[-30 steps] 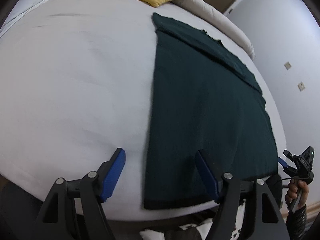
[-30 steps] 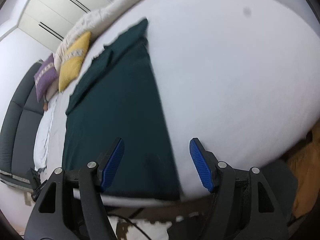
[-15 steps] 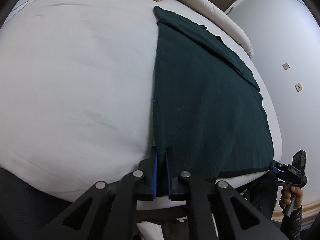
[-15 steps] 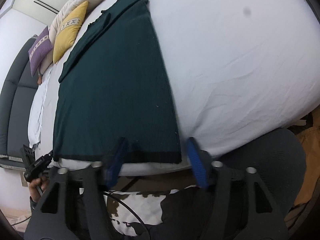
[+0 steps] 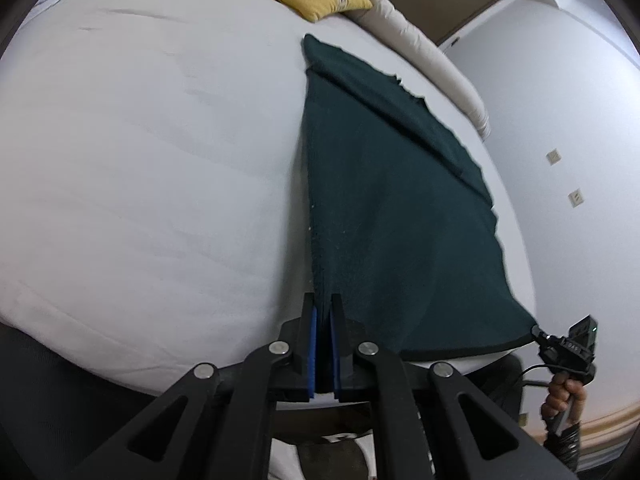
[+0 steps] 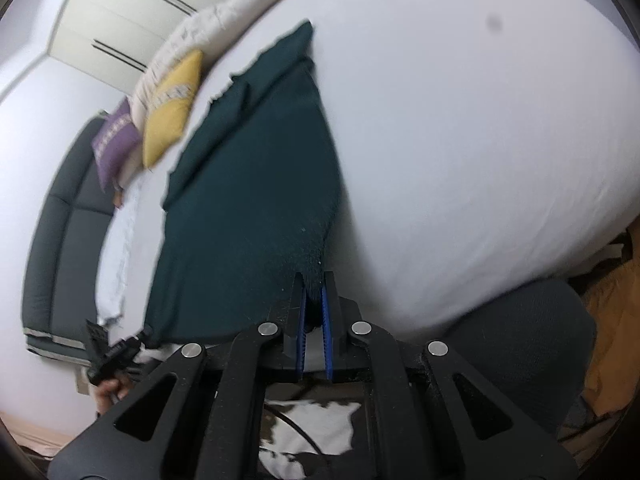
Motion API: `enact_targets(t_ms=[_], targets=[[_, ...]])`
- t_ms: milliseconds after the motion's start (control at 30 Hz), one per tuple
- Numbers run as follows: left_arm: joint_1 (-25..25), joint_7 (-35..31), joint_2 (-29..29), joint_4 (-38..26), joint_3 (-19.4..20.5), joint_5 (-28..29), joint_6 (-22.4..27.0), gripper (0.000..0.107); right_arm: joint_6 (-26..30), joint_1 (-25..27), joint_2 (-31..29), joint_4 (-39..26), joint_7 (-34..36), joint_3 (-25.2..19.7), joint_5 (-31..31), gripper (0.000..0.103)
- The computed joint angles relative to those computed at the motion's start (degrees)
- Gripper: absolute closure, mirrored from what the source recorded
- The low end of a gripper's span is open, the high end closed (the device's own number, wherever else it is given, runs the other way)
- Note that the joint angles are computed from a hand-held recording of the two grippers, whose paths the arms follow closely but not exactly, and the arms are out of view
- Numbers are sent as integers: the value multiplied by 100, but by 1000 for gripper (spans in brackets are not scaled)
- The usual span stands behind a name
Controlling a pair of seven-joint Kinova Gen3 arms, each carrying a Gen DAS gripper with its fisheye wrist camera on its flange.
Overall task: Fold small clothes
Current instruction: 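Grasp the sweater hem edge with the left tool while the right tool grasps beside it, then lift the hem with both tools and fold it toward the collar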
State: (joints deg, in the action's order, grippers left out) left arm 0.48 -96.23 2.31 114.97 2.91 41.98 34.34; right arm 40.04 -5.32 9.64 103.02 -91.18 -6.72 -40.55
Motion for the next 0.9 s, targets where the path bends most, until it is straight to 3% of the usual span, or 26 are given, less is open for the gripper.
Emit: enact_targets(t_ms=[67,233,400,600,733,900], targets=[[-13,-305,-67,52,-107,364,30,102,27,172,-23,-43,258,-64,-275,98],[-269,-1178,-165,134,-211,1529,290,102,71,991,30,-273,610,-830,-704,98],[-434,-1953,13,62,-297,2589,531,102,72,985,314,-804,735,-880,-1024,98],[-654,-2068,455,-539,-248,2987,608,102,79,634,1046,-2195,-250,-897,-214,98],[-782,-1837,913,-1176,-127,2921,568,102,199,54,1707,-3257,-666,-236,-128,98],[-969,-1255,1707,-2288,150,2509,477,102,315,-664,2619,-4584,-834,971,-710,98]])
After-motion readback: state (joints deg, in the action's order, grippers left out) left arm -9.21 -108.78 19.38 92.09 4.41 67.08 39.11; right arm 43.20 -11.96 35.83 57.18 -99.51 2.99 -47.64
